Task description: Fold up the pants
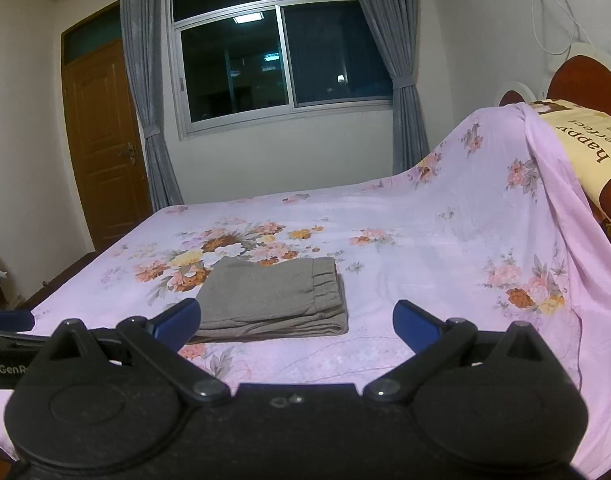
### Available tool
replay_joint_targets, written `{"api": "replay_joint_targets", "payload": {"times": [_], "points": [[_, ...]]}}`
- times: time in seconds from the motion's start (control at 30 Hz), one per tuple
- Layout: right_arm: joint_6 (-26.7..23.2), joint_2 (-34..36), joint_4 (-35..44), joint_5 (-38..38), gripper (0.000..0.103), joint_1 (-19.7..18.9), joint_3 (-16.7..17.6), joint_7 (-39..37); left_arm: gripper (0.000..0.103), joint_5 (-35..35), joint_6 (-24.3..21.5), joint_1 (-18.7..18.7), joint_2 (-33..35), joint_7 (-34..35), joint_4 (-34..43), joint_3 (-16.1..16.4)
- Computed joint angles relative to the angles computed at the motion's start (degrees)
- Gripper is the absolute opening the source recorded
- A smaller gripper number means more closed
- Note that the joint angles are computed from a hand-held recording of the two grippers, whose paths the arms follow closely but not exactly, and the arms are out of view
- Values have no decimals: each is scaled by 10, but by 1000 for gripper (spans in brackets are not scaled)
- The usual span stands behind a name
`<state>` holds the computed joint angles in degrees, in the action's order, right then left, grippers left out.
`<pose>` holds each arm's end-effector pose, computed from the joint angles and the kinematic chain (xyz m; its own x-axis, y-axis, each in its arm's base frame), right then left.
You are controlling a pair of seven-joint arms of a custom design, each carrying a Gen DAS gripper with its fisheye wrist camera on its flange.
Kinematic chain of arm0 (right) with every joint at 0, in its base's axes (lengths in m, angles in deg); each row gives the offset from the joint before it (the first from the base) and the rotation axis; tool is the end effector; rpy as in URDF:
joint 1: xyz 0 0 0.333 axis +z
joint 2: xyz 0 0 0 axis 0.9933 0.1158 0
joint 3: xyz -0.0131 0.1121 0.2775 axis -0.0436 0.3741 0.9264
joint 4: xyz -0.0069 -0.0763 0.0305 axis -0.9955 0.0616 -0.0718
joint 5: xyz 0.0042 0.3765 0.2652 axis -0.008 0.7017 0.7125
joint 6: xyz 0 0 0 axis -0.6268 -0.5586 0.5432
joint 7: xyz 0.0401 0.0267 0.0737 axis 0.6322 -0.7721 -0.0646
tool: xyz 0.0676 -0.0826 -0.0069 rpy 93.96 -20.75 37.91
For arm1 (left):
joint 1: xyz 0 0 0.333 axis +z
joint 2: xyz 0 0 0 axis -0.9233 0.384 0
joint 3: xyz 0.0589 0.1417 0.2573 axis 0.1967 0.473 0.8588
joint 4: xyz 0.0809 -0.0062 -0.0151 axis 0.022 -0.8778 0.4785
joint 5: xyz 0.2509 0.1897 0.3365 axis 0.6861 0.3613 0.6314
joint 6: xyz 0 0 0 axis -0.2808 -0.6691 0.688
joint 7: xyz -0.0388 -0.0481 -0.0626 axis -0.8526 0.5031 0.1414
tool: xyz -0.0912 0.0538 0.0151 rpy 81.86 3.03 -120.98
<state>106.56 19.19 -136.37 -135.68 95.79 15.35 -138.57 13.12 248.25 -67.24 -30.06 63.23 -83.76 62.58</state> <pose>0.6040 0.2310 0.5145 -0.1314 -0.9833 -0.1259 -0.3771 0.1670 -0.9110 0.6625 -0.0568 0.5245 -0.1614 -0.9847 -0.0658 -0.4835 0.1370 -0.8645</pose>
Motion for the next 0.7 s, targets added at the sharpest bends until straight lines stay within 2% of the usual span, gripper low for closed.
{"api": "replay_joint_targets", "payload": {"times": [0.7], "points": [[10,20,12,8,103,5,-9,-11,103,67,4,5,19,-62,15,0]]}}
